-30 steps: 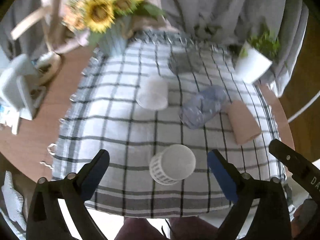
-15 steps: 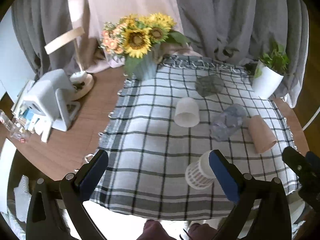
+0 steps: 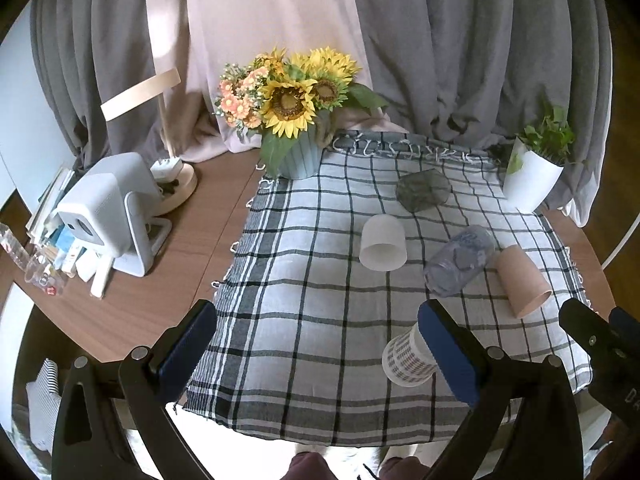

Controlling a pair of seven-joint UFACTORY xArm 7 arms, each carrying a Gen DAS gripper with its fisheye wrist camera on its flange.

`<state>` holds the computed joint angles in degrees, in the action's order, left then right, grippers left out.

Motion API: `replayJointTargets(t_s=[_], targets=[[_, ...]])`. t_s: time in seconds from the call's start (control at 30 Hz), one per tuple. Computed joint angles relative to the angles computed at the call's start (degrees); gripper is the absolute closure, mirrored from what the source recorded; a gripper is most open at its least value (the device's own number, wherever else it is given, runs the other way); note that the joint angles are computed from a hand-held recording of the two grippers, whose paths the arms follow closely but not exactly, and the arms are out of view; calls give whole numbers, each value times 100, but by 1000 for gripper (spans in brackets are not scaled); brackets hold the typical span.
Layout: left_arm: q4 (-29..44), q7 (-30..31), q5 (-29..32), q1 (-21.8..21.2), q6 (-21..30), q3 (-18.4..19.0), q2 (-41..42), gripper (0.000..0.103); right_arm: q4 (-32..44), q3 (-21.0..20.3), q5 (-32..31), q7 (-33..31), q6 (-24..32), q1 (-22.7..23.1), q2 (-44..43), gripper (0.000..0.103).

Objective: Flip cup upside down

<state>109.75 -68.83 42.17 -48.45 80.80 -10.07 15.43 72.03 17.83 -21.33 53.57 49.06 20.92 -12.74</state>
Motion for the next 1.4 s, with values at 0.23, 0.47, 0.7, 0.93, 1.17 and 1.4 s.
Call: replayJointTargets(t_s=[0.23,0.47,0.7,0.93,1.17,1.4], targets=[[-62,-33,-7,15,-18,-5,-40,0,76,49,-127,100,85,10,8,1],[-15,-27,-34,7,38,-18,-1,0,108,56,-156,133,120,26,20,1],[42,-8,45,-46,59,5,39,0,126,53,-174,146,141,42,32,1],[144,26,11,-70,120,26,93,0,146,45,-191,152,147,53,53,1],[161,33,-20,-81,127,51,106,0,158,39,-202,161,146,59,66,1],[151,31,-15,-84,112,64,108,0,173,35,-203,150,156,62,79,1]])
